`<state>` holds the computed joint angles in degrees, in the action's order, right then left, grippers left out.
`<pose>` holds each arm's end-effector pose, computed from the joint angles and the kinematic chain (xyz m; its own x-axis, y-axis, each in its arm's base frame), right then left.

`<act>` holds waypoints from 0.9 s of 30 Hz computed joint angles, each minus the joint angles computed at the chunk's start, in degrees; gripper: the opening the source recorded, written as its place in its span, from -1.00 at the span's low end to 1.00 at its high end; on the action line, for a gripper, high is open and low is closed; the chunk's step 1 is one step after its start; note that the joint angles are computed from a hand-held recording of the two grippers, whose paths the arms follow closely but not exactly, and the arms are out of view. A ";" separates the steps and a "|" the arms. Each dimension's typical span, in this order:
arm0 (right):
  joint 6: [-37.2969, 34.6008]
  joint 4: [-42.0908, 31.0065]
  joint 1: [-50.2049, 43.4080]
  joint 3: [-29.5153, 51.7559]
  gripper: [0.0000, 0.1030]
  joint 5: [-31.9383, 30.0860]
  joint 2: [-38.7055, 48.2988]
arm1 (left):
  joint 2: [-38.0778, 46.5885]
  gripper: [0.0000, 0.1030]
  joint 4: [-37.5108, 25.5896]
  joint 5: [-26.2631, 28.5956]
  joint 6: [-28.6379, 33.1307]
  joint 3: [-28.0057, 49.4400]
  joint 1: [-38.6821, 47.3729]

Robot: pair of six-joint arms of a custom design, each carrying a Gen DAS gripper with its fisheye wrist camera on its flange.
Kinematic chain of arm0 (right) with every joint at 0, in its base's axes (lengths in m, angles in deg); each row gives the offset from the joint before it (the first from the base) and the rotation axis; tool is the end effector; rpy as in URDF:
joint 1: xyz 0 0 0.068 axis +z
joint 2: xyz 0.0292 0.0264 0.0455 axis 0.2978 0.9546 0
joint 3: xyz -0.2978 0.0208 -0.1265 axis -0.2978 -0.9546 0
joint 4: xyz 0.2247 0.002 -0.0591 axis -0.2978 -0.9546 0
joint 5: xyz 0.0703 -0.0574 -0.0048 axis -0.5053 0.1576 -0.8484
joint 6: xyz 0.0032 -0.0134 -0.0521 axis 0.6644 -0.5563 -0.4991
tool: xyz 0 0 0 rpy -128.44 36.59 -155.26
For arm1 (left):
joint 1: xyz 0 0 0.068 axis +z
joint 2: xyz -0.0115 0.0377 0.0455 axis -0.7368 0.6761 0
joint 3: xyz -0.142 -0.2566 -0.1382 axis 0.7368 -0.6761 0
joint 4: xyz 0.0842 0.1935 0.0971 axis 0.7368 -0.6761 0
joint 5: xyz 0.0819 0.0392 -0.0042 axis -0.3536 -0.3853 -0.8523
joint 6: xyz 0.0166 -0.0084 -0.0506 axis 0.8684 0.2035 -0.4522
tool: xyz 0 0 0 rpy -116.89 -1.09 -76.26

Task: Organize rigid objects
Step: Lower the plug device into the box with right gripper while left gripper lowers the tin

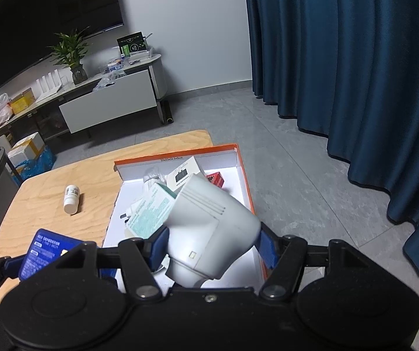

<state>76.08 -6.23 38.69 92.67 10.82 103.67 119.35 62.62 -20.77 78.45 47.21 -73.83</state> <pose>0.2234 0.0682 0.2476 -0.5347 0.4027 -0.7429 0.4593 0.8764 0.1445 0.2439 -0.1274 0.1979 -0.5450 0.3538 -0.7601 0.5914 0.8048 -0.0494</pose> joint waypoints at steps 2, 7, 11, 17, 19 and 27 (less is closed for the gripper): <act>-0.92 0.20 -0.80 0.44 0.47 -0.64 0.44 | 0.29 0.83 -0.11 0.20 0.10 0.22 0.16; -3.47 1.24 -3.22 1.57 0.47 -2.60 1.91 | 1.35 0.83 -0.67 0.57 0.20 1.24 0.22; -5.35 2.26 -5.38 2.38 0.47 -4.24 3.37 | 2.47 0.83 -1.30 1.02 0.46 2.33 0.39; -7.50 3.47 -7.91 3.39 0.47 -6.08 5.46 | 3.40 0.83 -2.38 1.48 0.41 3.64 0.37; -8.24 3.88 -8.76 3.73 0.47 -6.62 6.34 | 3.78 0.83 -2.64 1.73 0.45 4.05 0.36; -11.23 5.51 -11.95 5.73 0.47 -8.37 10.12 | 4.95 0.83 -2.90 2.13 0.51 4.78 0.12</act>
<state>64.85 -0.72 26.74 98.40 2.45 113.80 124.30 59.72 -18.64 78.97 51.99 -73.71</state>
